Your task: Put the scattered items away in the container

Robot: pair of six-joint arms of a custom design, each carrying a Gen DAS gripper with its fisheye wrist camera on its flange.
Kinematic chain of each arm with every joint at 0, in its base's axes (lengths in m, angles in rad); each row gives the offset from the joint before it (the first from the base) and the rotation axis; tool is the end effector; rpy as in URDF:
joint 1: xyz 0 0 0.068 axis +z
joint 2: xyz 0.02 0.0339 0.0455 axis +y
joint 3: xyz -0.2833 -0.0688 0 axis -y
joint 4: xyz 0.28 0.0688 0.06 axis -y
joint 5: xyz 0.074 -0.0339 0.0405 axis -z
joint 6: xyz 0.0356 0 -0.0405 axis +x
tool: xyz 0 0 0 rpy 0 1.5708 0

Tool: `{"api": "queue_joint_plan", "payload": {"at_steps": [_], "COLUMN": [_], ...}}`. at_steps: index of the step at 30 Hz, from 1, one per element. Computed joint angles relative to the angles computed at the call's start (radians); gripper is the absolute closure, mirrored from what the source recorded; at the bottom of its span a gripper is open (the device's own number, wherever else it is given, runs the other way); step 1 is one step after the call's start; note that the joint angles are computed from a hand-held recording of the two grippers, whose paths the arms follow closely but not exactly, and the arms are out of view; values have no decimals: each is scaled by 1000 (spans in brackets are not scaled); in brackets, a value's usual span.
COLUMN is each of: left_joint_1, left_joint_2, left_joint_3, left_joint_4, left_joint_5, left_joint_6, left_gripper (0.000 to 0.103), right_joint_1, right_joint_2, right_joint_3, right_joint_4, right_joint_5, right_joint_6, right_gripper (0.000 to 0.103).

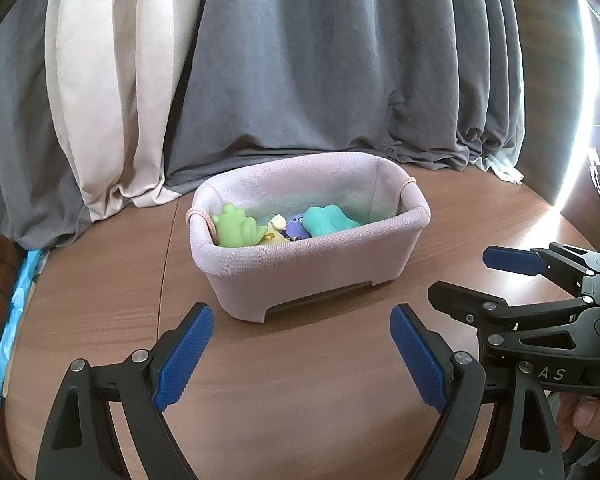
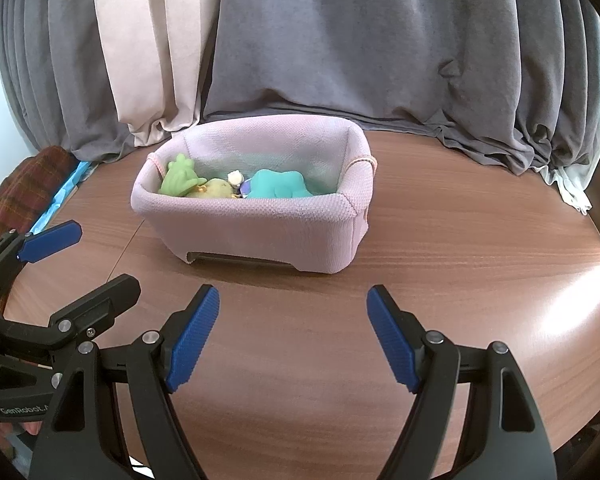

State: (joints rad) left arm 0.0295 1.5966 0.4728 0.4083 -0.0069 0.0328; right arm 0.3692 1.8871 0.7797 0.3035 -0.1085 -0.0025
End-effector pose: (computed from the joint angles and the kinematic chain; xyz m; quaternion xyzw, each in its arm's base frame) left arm 0.2850 0.0087 0.0983 0.0001 0.9099 0.0161 0.4144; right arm 0.3370 0.1345 0.0803 -0.1910 0.9063 0.1176 0.3581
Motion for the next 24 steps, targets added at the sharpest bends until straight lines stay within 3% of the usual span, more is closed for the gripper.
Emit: {"api": "queue_joint_plan", "payload": {"at_steps": [24], "left_joint_1": [-7], "left_joint_2": [-21], "left_joint_3": [-38], "left_joint_4": [-8], "left_joint_5": [-52], "left_joint_6": [-24], "left_gripper": [15], "right_joint_1": [25], "right_joint_2": [5], "right_joint_3": [-33], "right_joint_4": [32], "right_joint_5": [27], "right_joint_6": [26], "right_gripper": [29]}}
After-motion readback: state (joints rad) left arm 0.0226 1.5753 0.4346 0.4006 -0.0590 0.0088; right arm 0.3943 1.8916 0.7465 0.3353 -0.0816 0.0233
